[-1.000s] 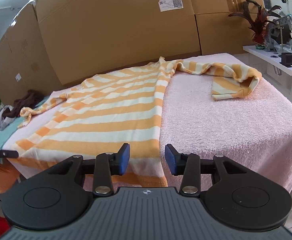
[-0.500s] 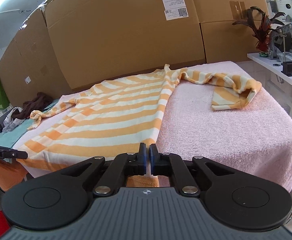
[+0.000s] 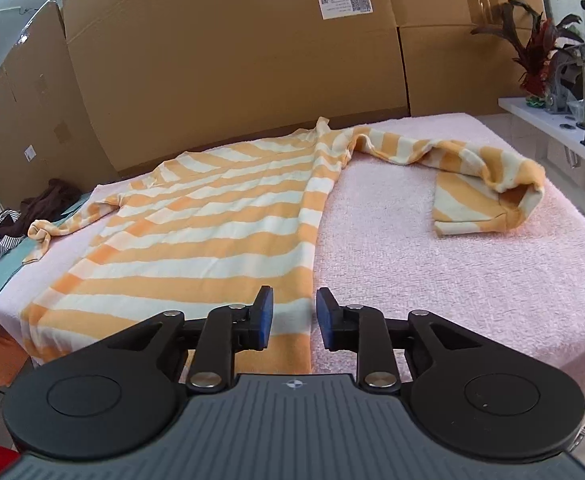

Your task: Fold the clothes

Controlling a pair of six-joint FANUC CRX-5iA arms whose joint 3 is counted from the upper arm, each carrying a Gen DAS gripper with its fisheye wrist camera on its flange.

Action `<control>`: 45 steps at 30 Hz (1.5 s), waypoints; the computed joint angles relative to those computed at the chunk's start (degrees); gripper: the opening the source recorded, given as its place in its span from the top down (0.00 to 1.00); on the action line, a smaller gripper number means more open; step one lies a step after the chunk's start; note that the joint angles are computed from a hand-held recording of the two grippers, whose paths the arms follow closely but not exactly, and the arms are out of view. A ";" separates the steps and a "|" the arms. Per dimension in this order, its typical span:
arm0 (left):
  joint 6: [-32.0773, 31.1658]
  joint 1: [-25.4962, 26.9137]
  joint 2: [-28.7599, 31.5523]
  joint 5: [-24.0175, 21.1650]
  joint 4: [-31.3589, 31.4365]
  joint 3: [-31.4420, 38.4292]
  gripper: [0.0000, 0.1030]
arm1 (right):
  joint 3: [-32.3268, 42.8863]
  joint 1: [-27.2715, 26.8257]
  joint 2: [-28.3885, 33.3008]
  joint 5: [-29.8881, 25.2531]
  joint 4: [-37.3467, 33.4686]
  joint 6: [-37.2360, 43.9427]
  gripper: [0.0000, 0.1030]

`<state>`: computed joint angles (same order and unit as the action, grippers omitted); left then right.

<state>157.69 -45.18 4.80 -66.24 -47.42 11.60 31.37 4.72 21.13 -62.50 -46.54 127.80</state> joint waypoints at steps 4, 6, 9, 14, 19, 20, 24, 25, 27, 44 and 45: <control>0.62 4.14 5.01 1.07 2.26 3.66 0.69 | -3.22 1.30 -1.88 3.85 1.59 4.82 0.95; 0.23 6.18 7.05 1.35 4.06 5.47 0.71 | -2.77 0.72 -1.77 2.97 1.31 5.00 0.95; -2.58 7.87 9.32 1.43 4.78 8.12 0.71 | -2.73 -0.77 -2.15 2.84 0.70 4.43 0.96; -9.25 10.26 13.55 3.20 4.14 13.87 0.62 | -3.01 1.24 -2.30 6.14 4.99 2.75 0.93; -12.96 13.94 18.94 5.14 5.78 19.74 0.61 | 6.52 0.62 2.84 2.42 -2.03 -2.67 0.74; -13.54 14.31 20.60 4.04 6.06 21.50 0.62 | 8.90 2.07 4.35 1.69 -0.41 -5.22 0.74; -14.67 14.55 24.05 0.00 4.98 24.66 0.60 | 16.45 8.79 9.84 0.64 9.07 -10.27 0.74; -14.06 14.17 24.06 -0.81 3.36 24.39 0.54 | 18.37 9.89 11.31 0.00 10.52 -10.21 0.75; -12.89 13.42 24.12 -2.46 0.20 23.83 0.46 | 22.38 11.19 14.32 -1.62 12.44 -10.24 0.76; -14.05 16.24 28.01 -2.18 -2.24 28.14 0.37 | 42.40 15.45 30.05 -1.16 28.82 -25.35 0.88; -13.28 16.39 27.51 -1.51 -1.96 27.41 0.38 | 40.10 15.31 29.17 1.23 30.92 -26.48 1.00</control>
